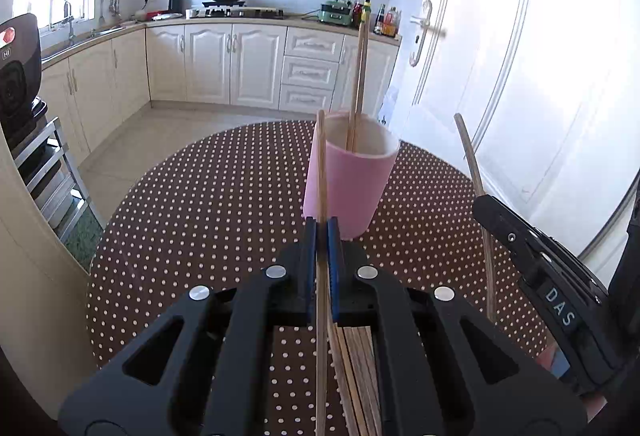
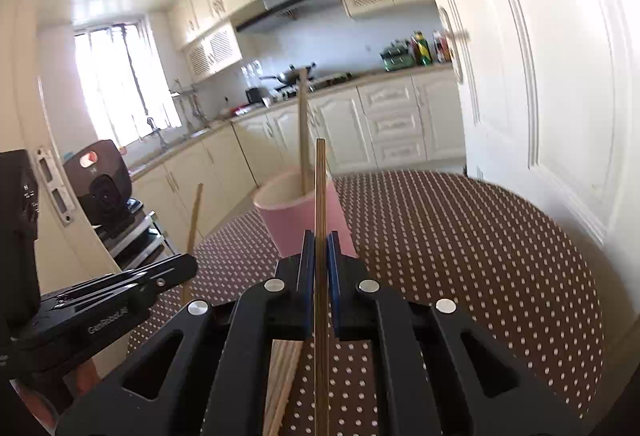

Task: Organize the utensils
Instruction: 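Lift both held chopsticks upright and carry them over the pink cup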

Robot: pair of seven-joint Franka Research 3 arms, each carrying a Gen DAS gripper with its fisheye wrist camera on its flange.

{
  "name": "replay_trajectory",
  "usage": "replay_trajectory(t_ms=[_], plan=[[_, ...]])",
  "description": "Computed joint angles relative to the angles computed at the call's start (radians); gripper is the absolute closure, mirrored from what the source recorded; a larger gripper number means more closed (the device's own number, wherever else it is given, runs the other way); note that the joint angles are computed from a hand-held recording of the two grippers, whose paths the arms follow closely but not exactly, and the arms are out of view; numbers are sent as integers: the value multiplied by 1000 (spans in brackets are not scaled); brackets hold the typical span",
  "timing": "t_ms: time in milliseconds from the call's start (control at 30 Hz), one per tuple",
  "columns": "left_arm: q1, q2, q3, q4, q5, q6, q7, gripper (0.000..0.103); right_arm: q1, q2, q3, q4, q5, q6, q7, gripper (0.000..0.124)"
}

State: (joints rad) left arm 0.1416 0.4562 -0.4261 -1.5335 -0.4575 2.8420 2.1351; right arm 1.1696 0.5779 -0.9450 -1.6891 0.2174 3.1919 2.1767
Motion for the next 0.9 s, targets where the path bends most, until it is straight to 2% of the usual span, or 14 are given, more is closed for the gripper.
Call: replay_trajectory(t_ms=[167,233,333,367,467,533,667,800,900], plan=[[11,0,-17,8,-22,6,9,97,-23,-5,34,-4,44,68,-39,119],[22,-3,-29,8,-39,9,25,97,-57,-23,83,-13,59,119,-69,118],[28,-12,-37,-2,-57,27,47,97,-40,-10,65,-2,98,119,-106,119],[30,-14,-40,-2,-64,29,52,97,-16,4,33,1,118,113,-114,119],[36,-17,-51,3,-87,37,73,97,16,25,-7,11,163,114,-144,119],[35,-20,-54,4,-96,54,82,97,10,25,-2,20,182,123,-171,119],[30,-13,-56,28,-96,67,83,97,32,62,-48,50,243,121,-209,119],[39,-10,-77,46,-108,85,101,97,32,90,-68,83,301,129,-244,119],[23,2,-67,77,-90,94,83,97,17,107,-69,120,338,132,-274,119]])
